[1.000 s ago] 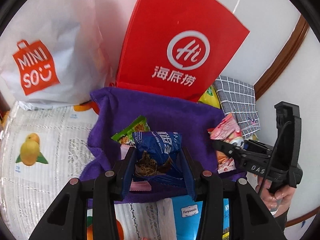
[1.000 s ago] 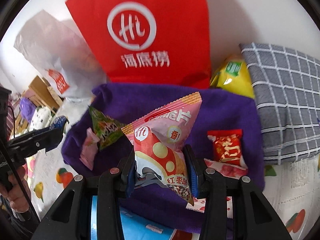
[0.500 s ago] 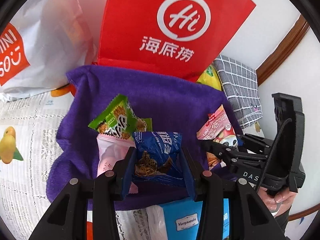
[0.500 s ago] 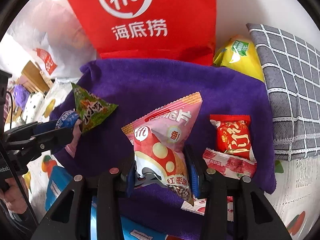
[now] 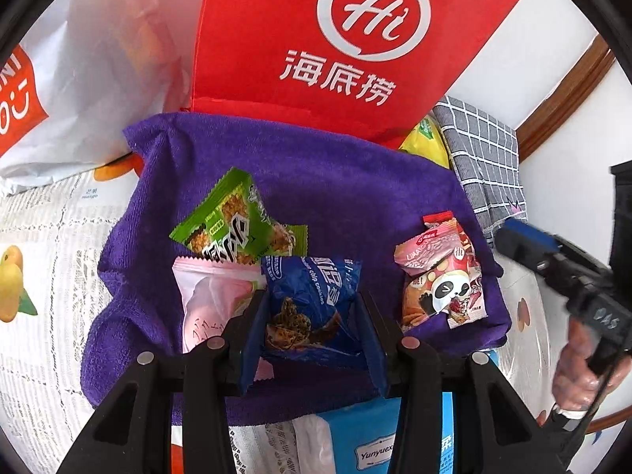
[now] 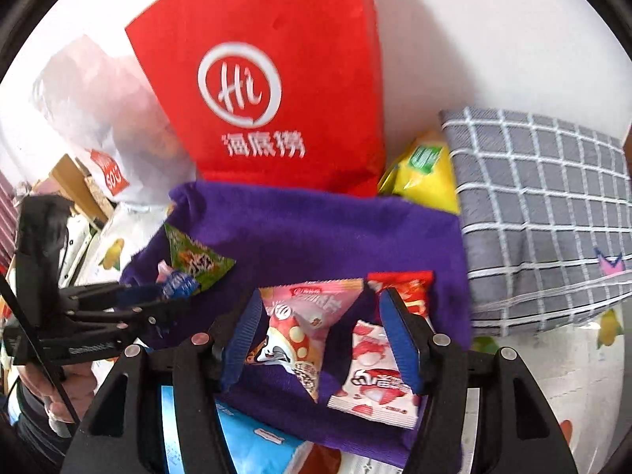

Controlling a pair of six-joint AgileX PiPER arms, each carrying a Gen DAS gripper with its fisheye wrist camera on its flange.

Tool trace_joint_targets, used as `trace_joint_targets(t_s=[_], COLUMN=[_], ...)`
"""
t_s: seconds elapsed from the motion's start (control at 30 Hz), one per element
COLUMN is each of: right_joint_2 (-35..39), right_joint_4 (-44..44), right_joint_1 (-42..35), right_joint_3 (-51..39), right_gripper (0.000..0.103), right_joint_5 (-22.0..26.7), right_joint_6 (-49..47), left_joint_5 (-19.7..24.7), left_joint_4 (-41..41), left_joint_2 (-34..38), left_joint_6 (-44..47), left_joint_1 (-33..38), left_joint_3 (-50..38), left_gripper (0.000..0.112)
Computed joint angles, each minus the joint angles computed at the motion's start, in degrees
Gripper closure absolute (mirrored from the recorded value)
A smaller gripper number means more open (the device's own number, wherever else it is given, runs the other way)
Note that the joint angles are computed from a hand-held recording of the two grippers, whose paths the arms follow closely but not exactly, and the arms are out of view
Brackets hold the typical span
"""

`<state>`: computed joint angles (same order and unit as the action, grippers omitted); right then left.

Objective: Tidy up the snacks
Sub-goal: 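Open both grippers to release the packets and withdraw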

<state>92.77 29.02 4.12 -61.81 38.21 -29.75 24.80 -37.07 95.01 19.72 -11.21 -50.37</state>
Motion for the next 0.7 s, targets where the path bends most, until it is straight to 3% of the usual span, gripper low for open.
trace_joint_targets(t_s=[0.3,0.7], right_joint_2=[-6.5,-20.8], right_joint_4=[-1.7,-2.1], right_joint_1=[0.1,2.7], right_joint_3=[1.5,14.9], right_gripper=[0.041,0.041], right_joint_5=[-0.4,1.0], right_joint_6=[0.9,4.7], left_joint_5=[1.7,5.6], left_joint_4=[1.2,2.6], left_joint_2=[-2.6,-17.7], left_joint_6=[-2.3,-3.4], left_joint_1=[1.1,5.2], left_joint_3=[1.8,11.0], left_gripper=[0.064,0.062])
